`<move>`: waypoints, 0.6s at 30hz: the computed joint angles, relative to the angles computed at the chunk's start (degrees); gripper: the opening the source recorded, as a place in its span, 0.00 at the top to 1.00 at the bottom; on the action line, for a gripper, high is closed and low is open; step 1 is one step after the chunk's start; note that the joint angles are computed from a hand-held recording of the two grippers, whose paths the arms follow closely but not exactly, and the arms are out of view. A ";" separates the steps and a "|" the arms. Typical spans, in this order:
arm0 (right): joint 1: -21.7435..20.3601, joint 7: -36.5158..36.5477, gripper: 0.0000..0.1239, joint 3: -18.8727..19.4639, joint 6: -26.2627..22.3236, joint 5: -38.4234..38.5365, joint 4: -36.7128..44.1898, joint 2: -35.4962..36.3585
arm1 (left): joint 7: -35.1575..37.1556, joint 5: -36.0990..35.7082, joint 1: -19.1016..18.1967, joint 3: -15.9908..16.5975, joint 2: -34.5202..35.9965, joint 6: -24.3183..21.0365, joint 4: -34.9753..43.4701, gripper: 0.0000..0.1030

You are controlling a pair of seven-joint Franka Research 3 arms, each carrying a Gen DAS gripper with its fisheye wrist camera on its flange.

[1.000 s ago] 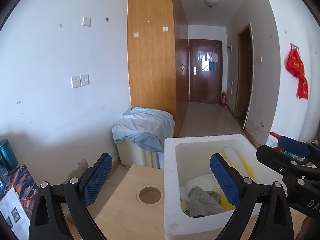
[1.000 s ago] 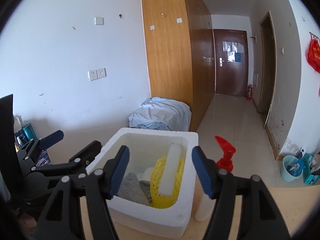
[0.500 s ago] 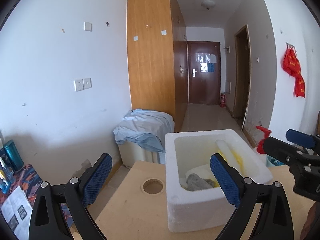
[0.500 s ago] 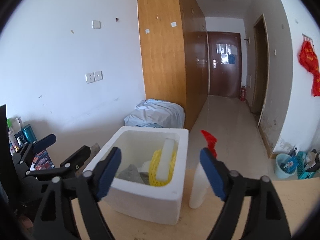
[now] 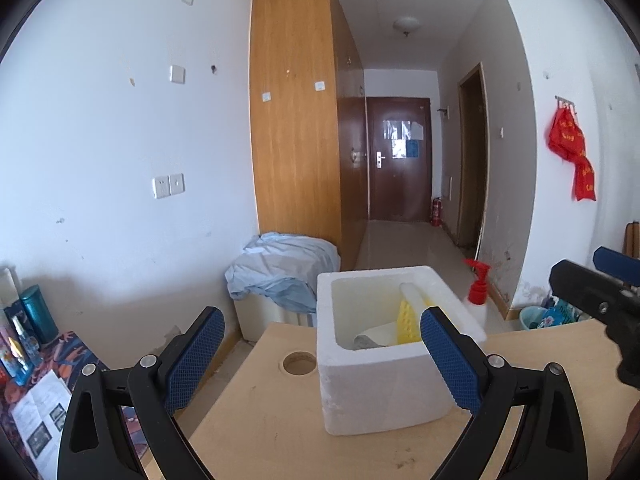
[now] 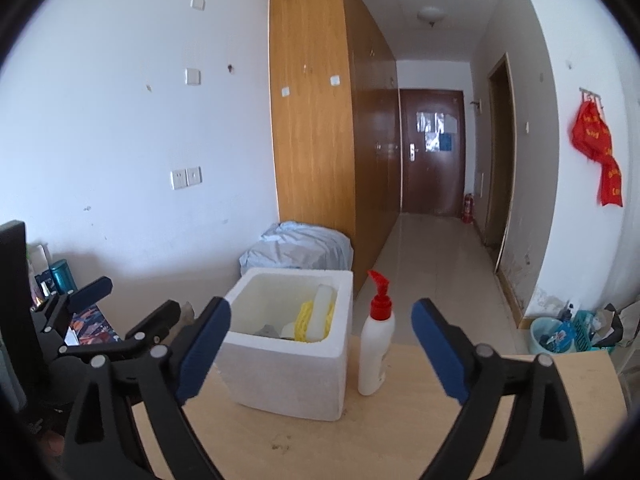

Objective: Organize soft objects

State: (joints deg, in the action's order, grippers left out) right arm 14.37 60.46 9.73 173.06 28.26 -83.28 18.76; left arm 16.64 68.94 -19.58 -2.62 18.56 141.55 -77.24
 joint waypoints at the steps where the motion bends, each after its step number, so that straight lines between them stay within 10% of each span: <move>1: -0.76 -1.30 0.22 1.00 1.28 1.23 -1.81 -1.40 | -0.50 0.55 -0.27 -0.03 -0.94 0.13 -0.98 0.04; 11: -4.42 -19.87 0.17 5.34 10.33 21.36 -17.47 -15.07 | -7.50 7.50 -0.52 -4.30 -9.82 0.87 -10.67 0.01; 18: 0.55 -32.12 0.17 -0.50 11.61 36.86 -23.31 -21.83 | -8.32 9.38 -0.46 -8.39 -13.55 -0.06 -14.65 0.00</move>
State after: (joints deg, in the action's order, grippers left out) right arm 14.92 28.34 9.23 184.68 65.12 -106.59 -3.08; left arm 8.32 78.32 -20.04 -11.01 5.01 141.49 -91.89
